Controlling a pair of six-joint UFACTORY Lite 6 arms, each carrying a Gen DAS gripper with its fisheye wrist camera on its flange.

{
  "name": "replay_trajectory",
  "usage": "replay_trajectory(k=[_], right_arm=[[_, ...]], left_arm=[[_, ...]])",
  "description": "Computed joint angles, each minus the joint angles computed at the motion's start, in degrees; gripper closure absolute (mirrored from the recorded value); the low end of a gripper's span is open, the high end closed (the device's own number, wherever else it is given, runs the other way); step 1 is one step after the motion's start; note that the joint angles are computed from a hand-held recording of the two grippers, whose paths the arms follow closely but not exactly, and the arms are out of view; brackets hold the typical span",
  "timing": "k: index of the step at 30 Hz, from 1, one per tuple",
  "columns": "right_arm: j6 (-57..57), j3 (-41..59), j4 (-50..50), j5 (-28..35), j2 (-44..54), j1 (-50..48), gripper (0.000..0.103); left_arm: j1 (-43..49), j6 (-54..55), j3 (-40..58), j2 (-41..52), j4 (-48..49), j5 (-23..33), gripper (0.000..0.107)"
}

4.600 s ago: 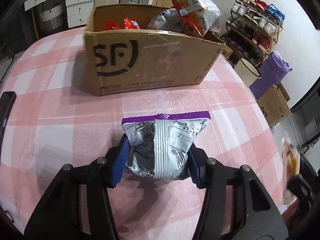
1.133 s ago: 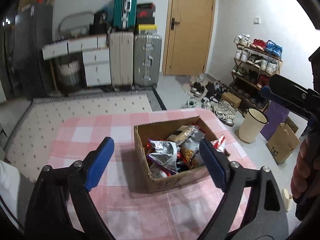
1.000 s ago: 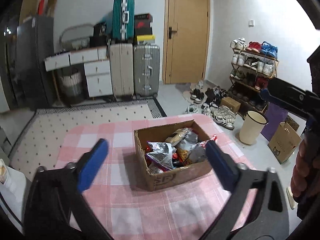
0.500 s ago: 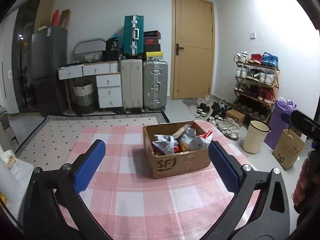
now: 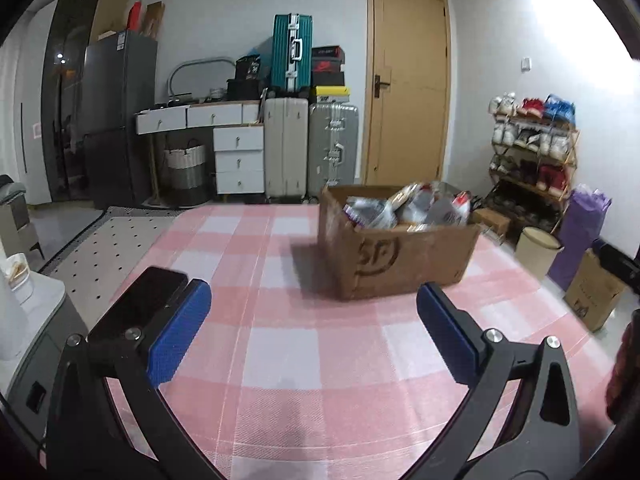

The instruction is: Organize snacks

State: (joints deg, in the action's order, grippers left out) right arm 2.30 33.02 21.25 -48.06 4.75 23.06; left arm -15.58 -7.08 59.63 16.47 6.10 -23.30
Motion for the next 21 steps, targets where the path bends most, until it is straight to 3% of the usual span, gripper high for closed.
replay_trajectory(k=[5, 10, 19, 21], right_arm=[[-0.2, 1.4, 1.1, -5.7, 7.3, 0.3, 0.000], [0.8, 4.5, 0.1, -7.3, 13.2, -1.3, 0.000], [-2.2, 7.6, 3.3, -5.4, 14.1, -1.0, 0.000], [-2.5, 7.7, 3.5, -5.4, 14.1, -0.9, 0.000]], left_arm=[[-1.3, 9.7, 1.3, 7.0, -7.6, -4.7, 0.004], [-1.2, 8.6, 5.7, 11.5, -6.8, -3.4, 0.004], [-1.2, 11.6, 6.9, 13.0, -12.3, -4.5, 0.004], [-0.3, 9.0, 6.7, 12.9, -9.9, -4.7, 0.004]])
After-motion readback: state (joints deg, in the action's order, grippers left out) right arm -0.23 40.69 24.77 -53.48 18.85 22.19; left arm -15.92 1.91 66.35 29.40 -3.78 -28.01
